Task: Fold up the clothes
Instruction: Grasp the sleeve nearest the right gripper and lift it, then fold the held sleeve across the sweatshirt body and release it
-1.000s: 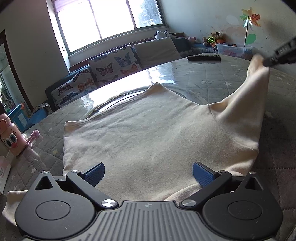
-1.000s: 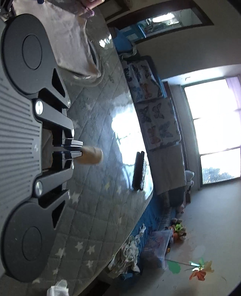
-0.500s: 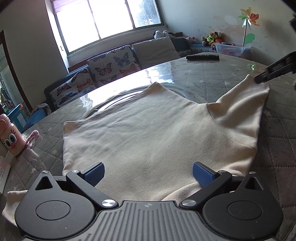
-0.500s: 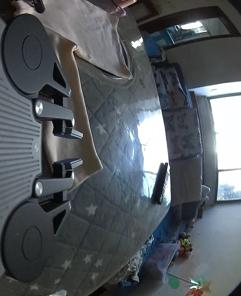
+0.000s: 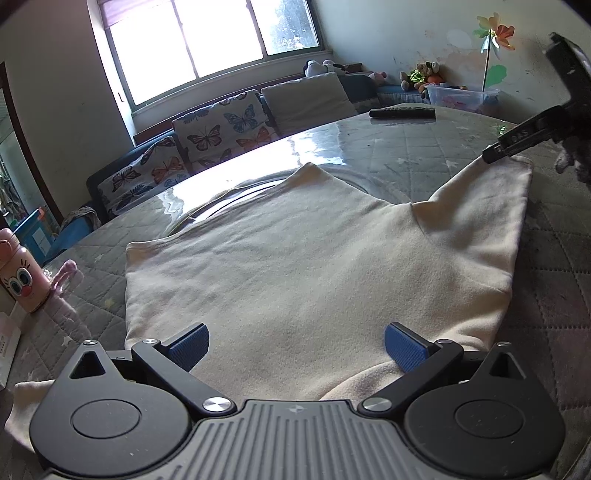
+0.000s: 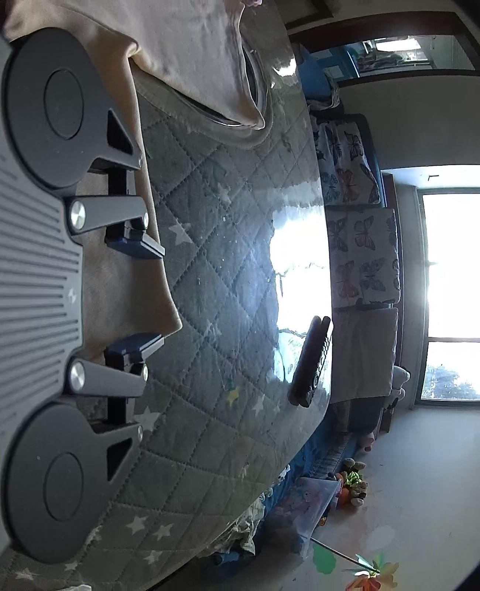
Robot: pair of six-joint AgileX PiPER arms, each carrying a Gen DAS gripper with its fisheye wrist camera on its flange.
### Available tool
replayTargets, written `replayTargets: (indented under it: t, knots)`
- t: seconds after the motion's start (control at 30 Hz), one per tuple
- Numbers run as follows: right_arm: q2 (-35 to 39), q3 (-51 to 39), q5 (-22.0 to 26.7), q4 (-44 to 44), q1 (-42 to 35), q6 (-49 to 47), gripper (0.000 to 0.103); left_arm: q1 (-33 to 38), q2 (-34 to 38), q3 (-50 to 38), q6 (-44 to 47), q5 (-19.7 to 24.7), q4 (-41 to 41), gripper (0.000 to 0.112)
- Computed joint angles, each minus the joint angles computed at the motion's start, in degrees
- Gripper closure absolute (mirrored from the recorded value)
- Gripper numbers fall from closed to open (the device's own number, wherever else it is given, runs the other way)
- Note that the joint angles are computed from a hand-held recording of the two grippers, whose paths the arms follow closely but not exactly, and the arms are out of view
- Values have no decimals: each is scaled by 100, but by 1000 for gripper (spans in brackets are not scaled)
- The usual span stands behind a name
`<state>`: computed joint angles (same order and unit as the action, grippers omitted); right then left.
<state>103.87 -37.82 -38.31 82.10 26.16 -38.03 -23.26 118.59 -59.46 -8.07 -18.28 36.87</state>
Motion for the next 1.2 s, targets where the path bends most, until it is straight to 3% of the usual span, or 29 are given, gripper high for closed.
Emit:
replayTargets:
  t: [0.23,0.37,0.43,0.53,0.63,0.97,1.2]
  knots:
    - [-406,713,-161,265,299,733,53,-8,-84,14,117,7,-239,9]
    - [-377,932,-160,-98,238,1361,54,-54,-117,-71,118,124,-404,9]
    - [-327,936,-215,-220,231,1537,63,-112,-122,-109,263,188,-620,9]
    - [-265,916,-299,-311,261,1691,90,-209,-94,-201,455,311,-928,9]
    - [-392,969,-340,-332,304,1737,95,-305,-50,-317,212,449,-794,9]
    - [-1597,694,-751,580,1136,293,96,-642,107,-386,3,490,-538,9]
    - [-1924,-431,-697,919,1809,-1317,96,-281,-163,-66,-564,206,49,9]
